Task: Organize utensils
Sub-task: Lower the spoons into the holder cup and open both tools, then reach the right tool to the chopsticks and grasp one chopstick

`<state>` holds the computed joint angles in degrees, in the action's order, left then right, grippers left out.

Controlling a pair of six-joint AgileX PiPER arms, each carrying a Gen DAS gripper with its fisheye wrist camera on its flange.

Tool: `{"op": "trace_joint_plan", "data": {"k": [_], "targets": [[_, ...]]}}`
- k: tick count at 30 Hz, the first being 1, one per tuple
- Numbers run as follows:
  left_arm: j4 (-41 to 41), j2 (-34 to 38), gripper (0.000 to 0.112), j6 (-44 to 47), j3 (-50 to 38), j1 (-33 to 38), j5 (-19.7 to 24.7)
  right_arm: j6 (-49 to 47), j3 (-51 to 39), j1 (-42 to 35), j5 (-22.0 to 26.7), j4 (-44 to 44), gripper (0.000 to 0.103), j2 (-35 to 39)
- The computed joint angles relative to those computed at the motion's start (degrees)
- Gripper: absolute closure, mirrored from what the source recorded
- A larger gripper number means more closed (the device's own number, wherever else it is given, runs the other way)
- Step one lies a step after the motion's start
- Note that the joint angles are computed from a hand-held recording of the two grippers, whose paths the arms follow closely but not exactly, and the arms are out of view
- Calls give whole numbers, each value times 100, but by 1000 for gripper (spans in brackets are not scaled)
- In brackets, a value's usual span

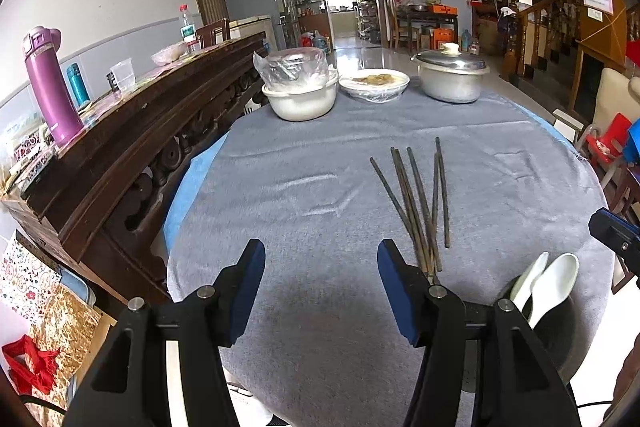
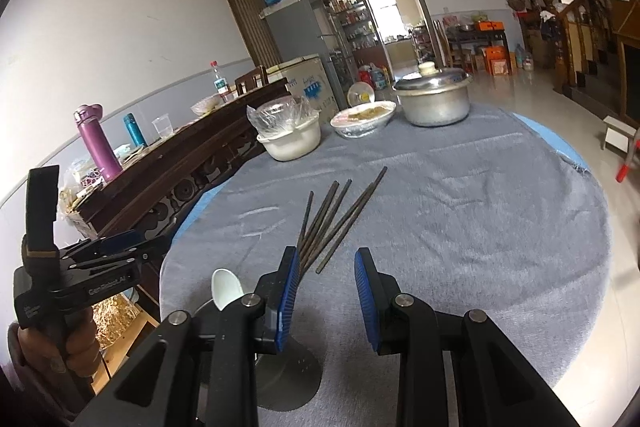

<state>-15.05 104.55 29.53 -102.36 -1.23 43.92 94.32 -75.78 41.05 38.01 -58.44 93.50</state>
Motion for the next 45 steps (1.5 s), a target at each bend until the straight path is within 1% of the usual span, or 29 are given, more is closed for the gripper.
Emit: {"op": "trace_joint_plan", "data": {"k": [2,13,23,29,32,41,45], "targets": [[45,114,53,-54,-125,-1,48,-114,-79,-58,-27,117,72,80],[197,681,53,-345,-905,32,424,-1828,-970,-737,-224,1851,72,698],[352,1207,53,-608,-1775,24,798,-3043,-1706,-1259,-229,3143,72,1190],[422,1483,53,-747,-2253,-12,1016,-3835,-2343,-1520,38,3872,72,1570],[474,1637,53,-822,-2521,-43,1142,-4173,-2742,-1638,252,4160,72,1797],[595,2074,53,-988,-3301,-103,1500,-4849,-3830,-1944,763,4842,72,2426],[650,2296,53,-1055,-3715,-130,1704,-5111,-4542,-2055,1141,5091,72,2823]]}}
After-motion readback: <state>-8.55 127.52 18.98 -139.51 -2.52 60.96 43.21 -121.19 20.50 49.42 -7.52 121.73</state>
